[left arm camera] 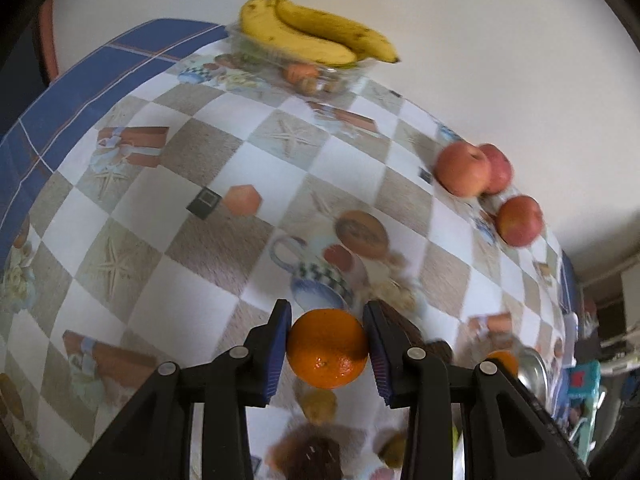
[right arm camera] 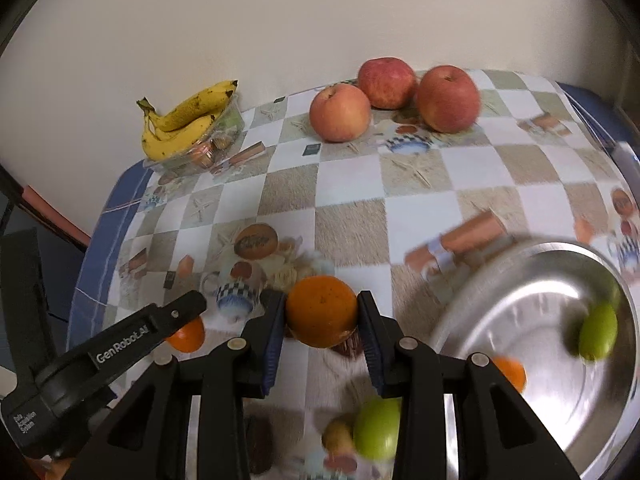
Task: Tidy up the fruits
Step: 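Grasp an orange with the right gripper while the left gripper grasps another orange, then move both oranges over the steel bowl and release them inside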
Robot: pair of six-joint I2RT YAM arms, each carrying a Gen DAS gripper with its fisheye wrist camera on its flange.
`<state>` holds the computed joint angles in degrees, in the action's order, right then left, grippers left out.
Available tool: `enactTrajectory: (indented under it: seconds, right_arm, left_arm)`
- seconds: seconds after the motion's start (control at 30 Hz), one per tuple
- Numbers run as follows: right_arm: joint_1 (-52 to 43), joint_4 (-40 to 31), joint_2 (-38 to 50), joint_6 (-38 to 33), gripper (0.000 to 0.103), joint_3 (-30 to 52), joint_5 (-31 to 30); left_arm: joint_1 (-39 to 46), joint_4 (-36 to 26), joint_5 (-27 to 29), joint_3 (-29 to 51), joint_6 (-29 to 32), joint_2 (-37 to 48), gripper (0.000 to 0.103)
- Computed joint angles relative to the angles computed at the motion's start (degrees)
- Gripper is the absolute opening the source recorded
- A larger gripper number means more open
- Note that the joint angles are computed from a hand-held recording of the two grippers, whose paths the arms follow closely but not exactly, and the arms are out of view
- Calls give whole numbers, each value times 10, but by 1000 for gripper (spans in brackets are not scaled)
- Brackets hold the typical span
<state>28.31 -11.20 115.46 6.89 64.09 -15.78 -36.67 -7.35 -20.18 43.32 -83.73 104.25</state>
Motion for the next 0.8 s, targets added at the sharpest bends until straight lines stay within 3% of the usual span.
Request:
enactTrajectory:
  seconds: [0.37,0.8]
  right_arm:
    - [-51,-24,-88,-12,37,-88,-5]
    - [-117,-49,-53,-20,37,-43,8]
  left_arm:
    - [-53,-58,-14,67,9,21,40]
    - [-71,-77,4,168,61,94,40]
